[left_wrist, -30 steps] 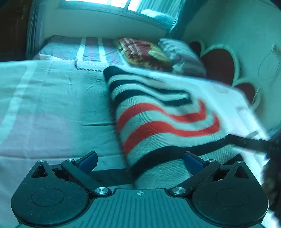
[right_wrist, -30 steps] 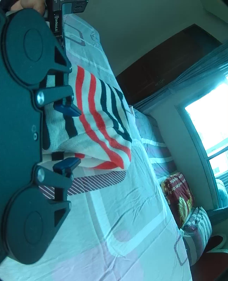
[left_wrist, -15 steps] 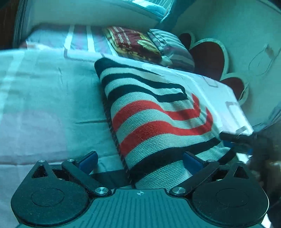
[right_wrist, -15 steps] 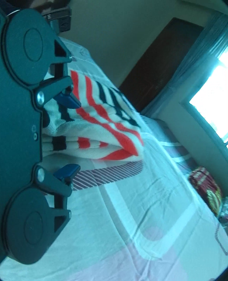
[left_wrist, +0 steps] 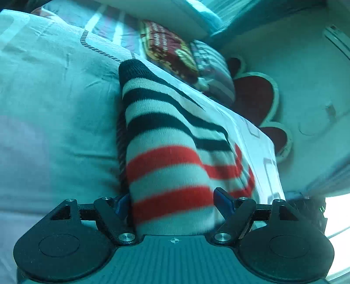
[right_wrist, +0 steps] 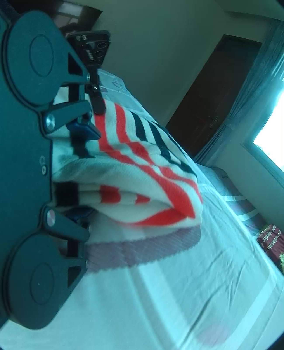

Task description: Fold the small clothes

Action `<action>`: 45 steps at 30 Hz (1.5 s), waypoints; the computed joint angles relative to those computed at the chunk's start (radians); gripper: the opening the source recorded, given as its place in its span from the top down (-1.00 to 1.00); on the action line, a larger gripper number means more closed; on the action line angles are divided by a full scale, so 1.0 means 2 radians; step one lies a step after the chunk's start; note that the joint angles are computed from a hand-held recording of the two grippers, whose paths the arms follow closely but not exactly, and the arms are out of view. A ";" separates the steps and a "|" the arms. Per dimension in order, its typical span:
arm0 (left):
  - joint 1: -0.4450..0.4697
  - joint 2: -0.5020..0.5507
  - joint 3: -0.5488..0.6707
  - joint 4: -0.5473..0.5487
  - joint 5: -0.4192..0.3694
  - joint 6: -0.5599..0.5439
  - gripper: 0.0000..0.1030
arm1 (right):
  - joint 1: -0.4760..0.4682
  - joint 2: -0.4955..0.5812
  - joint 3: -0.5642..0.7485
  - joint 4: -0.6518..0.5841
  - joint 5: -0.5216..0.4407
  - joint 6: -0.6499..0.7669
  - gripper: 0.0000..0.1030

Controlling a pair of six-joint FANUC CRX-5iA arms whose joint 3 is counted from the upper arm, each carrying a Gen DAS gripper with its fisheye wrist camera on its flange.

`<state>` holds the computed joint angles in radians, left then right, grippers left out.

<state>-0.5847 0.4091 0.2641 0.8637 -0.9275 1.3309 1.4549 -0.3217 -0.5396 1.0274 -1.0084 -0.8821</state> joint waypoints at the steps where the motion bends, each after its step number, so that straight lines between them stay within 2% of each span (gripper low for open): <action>1: 0.000 0.008 0.020 -0.018 -0.016 0.007 -0.46 | 0.000 0.004 0.011 -0.014 -0.004 0.026 -0.19; 2: 0.002 0.011 0.036 -0.041 -0.032 0.007 -0.33 | 0.004 0.002 0.015 -0.025 -0.009 0.040 -0.05; 4: 0.004 0.002 0.024 -0.039 -0.033 -0.011 -0.33 | 0.013 -0.014 0.000 -0.021 -0.012 0.020 0.10; 6: 0.000 -0.002 0.011 -0.029 -0.017 -0.012 -0.35 | 0.009 -0.024 -0.022 0.003 0.003 -0.022 0.10; 8: -0.011 0.000 0.023 -0.054 -0.005 -0.005 -0.47 | -0.003 -0.012 -0.020 0.015 0.007 -0.035 0.03; 10: -0.021 0.004 0.054 -0.110 -0.007 0.014 -0.45 | -0.007 0.014 0.010 -0.002 -0.014 -0.002 0.09; 12: -0.032 0.005 0.084 -0.170 -0.014 0.019 -0.22 | 0.000 0.041 0.050 -0.032 -0.051 0.057 0.19; 16: -0.052 0.001 0.129 -0.250 -0.029 0.032 -0.06 | 0.015 0.084 0.114 -0.044 -0.114 0.116 0.30; 20: -0.060 -0.007 0.152 -0.280 -0.043 0.022 -0.03 | 0.025 0.115 0.166 -0.044 -0.154 0.165 0.32; 25: -0.049 -0.035 0.153 -0.271 -0.057 0.006 -0.03 | 0.049 0.143 0.217 -0.026 -0.196 0.181 0.32; 32: -0.023 -0.106 0.110 -0.277 -0.070 -0.016 -0.03 | 0.082 0.221 0.313 0.006 -0.241 0.198 0.32; 37: 0.014 -0.174 0.048 -0.282 -0.080 -0.036 -0.03 | 0.080 0.278 0.374 0.021 -0.218 0.199 0.32; 45: 0.115 -0.276 -0.082 -0.249 -0.093 -0.100 -0.03 | 0.062 0.377 0.486 0.004 -0.155 0.215 0.32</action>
